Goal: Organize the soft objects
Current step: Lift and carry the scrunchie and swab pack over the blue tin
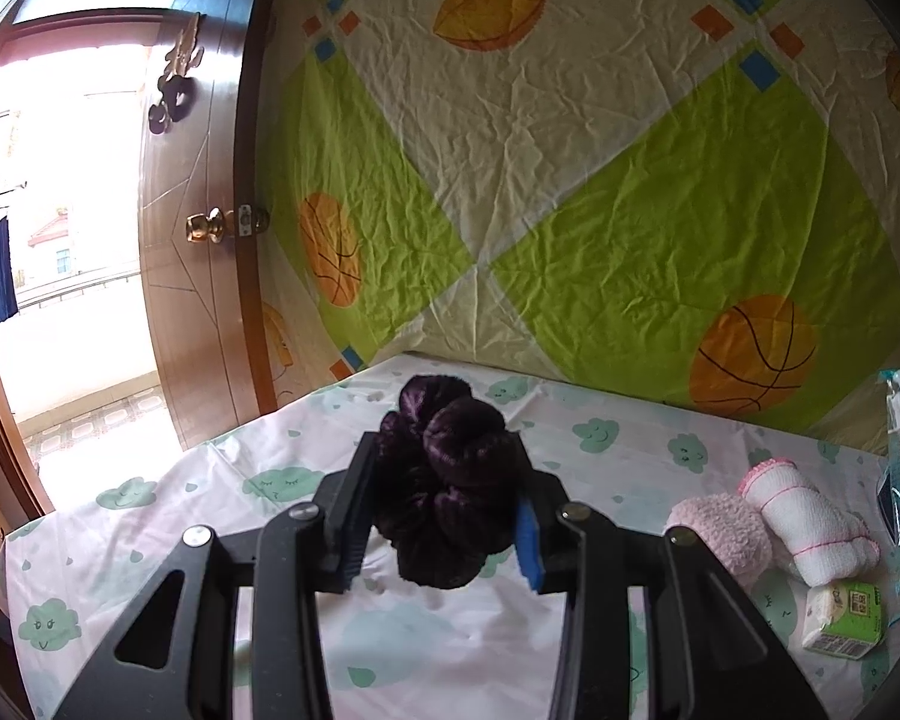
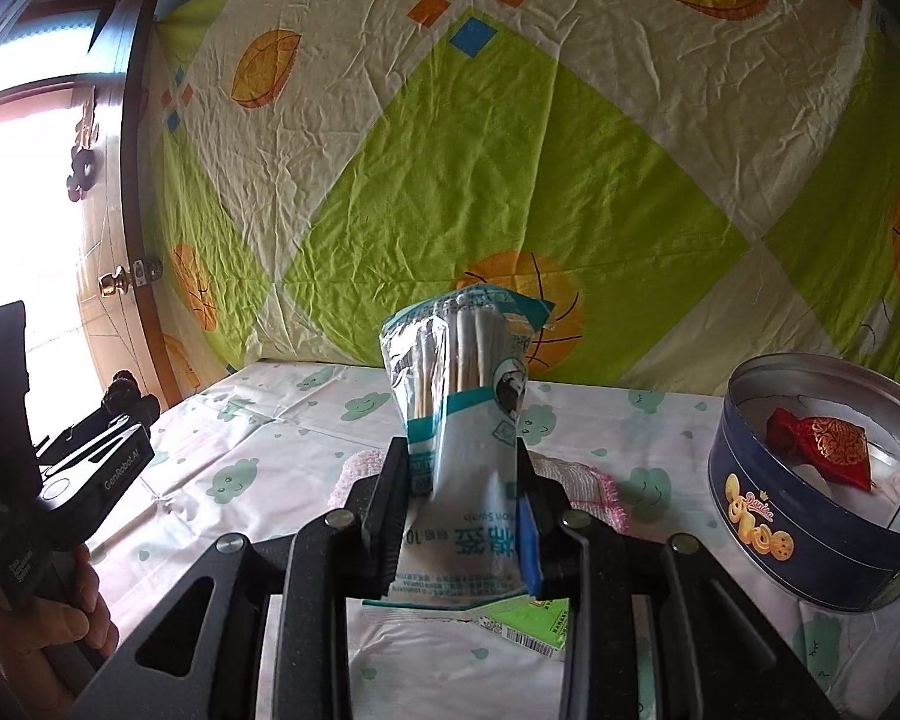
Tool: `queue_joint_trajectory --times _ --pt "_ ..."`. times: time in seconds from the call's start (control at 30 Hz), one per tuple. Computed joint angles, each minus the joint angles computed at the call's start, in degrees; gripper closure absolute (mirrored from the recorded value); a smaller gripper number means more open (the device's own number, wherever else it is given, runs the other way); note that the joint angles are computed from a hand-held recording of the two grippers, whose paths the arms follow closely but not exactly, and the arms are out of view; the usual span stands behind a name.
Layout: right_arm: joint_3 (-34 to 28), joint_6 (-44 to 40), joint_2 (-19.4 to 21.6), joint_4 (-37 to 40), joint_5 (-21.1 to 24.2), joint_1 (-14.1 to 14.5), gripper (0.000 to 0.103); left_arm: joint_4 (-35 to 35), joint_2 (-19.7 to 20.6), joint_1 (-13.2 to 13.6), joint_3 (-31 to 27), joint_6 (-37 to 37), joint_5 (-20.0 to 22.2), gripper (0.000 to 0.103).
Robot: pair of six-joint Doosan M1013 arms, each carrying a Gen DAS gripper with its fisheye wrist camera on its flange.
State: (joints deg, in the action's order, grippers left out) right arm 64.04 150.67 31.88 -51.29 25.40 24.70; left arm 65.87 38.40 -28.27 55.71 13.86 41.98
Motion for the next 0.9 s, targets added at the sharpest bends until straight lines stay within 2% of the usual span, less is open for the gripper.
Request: queue_joint_trajectory --times 0.43,0.9 --pt "3.04 5.23 -1.9 -7.75 0.34 -0.08 0.07 -0.68 -0.57 -1.37 0.71 0.26 0.08 0.065" --pt "6.67 11.38 -4.35 -12.59 0.35 -1.41 0.07 -6.57 -0.17 -3.29 -0.82 5.41 -1.43 0.065"
